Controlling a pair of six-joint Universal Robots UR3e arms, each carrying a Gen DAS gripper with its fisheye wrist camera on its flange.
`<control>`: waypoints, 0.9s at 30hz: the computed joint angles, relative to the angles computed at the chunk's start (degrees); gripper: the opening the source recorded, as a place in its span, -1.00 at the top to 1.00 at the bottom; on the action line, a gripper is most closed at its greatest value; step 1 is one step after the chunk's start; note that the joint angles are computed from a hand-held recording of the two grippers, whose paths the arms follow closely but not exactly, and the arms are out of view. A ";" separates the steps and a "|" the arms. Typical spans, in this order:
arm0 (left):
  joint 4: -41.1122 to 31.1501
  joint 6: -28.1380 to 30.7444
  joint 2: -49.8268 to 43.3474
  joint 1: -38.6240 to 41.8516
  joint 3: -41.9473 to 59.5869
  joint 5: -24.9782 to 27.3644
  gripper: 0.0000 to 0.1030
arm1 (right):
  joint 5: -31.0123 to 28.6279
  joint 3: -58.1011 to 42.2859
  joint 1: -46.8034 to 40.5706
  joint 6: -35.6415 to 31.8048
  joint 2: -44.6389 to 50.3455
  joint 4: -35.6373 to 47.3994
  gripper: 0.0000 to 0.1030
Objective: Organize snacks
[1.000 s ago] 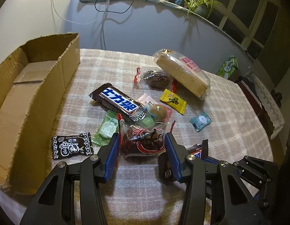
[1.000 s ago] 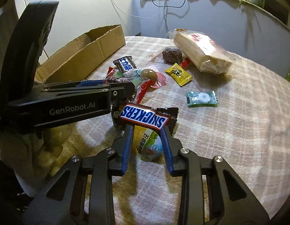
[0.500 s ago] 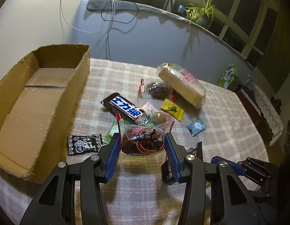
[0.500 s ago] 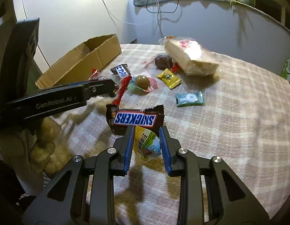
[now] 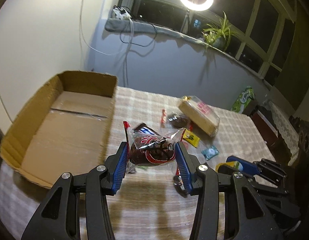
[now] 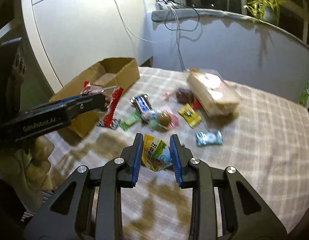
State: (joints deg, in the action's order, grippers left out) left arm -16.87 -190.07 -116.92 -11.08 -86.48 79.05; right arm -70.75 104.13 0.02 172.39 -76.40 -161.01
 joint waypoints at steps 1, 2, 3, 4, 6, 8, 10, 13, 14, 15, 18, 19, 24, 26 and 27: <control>0.24 0.04 0.52 0.47 -0.54 0.06 0.10 | 0.02 -1.55 0.58 0.07 0.82 0.37 0.44; 0.48 0.07 1.07 0.97 -1.13 0.12 0.10 | -0.08 -3.36 1.30 0.15 1.86 0.67 0.44; 0.70 0.08 1.63 1.55 -1.76 0.13 0.10 | -0.18 -5.10 1.97 0.23 2.87 1.04 0.44; 0.75 0.10 1.98 1.95 -2.15 0.14 0.10 | -0.11 -6.66 2.48 0.28 3.83 1.46 0.44; 1.12 0.28 3.02 3.18 -3.56 0.06 0.10 | 0.11 -10.91 3.89 0.61 6.42 2.78 0.44; 1.53 0.38 4.08 4.53 -5.02 -0.10 0.10 | -0.01 -15.65 5.71 0.91 9.26 4.28 0.44; 1.84 0.35 4.91 5.71 -6.14 -0.18 0.10 | -0.31 -19.77 7.32 1.00 11.91 5.40 0.44; 2.08 0.30 6.02 7.77 -7.64 -0.51 0.10 | -0.84 -27.55 9.88 1.15 16.68 8.20 0.44; 2.13 0.29 6.37 8.36 -8.10 -0.53 0.10 | -0.93 -30.12 10.60 1.25 18.23 9.22 0.44; 2.25 0.35 6.77 8.88 -8.65 -0.53 0.10 | -0.98 -32.88 11.31 1.30 19.86 10.26 0.44; 2.20 0.72 7.53 10.69 -9.88 -0.63 0.10 | -1.05 -42.09 13.40 1.52 25.51 13.76 0.44; 2.28 0.83 7.68 11.21 -10.23 -0.74 0.10 | -1.06 -44.11 13.85 1.51 26.76 14.57 0.44; 2.52 1.10 8.27 13.39 -11.99 -0.81 0.10 | -1.79 -57.00 16.43 1.36 34.53 20.76 0.44; 2.52 1.17 8.38 14.10 -12.41 -0.98 0.10 | -2.01 -62.32 17.11 1.28 37.70 23.54 0.44; 2.63 1.20 8.49 14.44 -12.77 -1.08 0.10 | -2.11 -64.16 17.39 1.27 38.84 24.52 0.44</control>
State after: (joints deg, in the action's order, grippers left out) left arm -14.24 -188.88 -108.44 3.36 -99.24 77.97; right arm -72.86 39.97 17.40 173.66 -37.57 -136.49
